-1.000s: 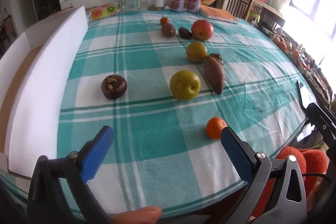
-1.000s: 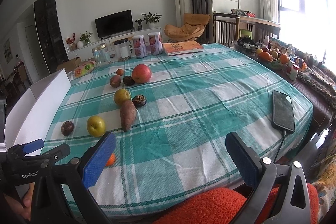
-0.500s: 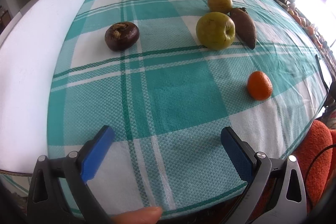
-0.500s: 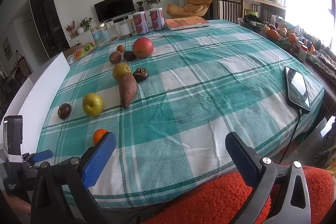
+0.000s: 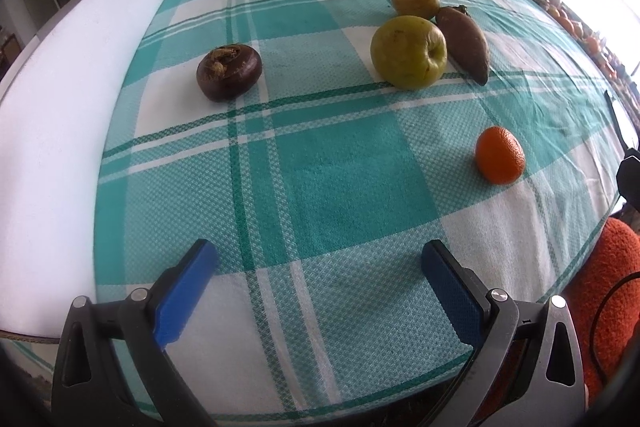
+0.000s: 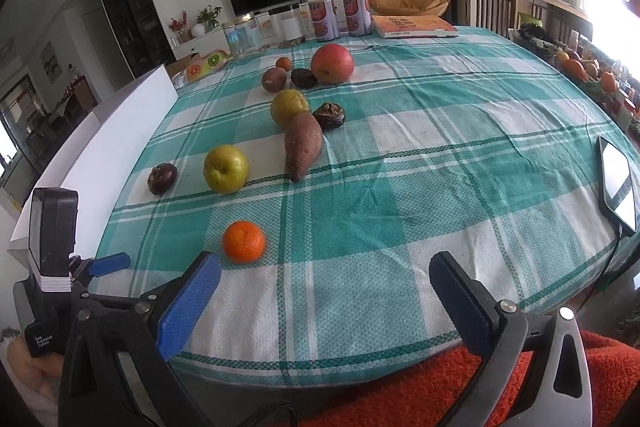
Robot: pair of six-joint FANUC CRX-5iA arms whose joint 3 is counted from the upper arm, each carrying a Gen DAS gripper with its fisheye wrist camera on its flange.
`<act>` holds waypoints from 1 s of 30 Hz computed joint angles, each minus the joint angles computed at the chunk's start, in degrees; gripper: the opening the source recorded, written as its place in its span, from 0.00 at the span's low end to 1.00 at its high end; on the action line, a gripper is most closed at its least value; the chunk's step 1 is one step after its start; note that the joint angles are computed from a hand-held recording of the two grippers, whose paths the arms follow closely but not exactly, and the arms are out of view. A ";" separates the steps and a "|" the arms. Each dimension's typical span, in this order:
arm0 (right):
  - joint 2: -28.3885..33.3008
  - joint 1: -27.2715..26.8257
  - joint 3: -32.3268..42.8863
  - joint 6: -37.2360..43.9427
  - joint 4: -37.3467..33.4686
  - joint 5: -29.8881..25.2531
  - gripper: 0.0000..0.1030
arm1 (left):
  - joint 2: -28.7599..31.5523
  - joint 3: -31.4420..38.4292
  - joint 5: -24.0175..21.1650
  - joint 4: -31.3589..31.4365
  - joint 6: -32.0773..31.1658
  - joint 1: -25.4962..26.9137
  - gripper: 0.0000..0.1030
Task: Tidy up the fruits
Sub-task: 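Move the left gripper toward the yellow-green apple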
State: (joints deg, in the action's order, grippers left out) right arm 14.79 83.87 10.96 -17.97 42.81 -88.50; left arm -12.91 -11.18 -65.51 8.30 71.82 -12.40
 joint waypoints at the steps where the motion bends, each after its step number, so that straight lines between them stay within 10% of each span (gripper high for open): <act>1: 0.11 -0.66 0.48 1.50 -0.73 0.35 1.00 | 0.05 0.06 -0.05 -0.01 0.04 -0.04 1.00; 30: -3.13 -6.04 -4.85 -4.34 -5.14 -5.58 1.00 | 1.10 1.07 0.70 0.20 0.99 -0.57 0.99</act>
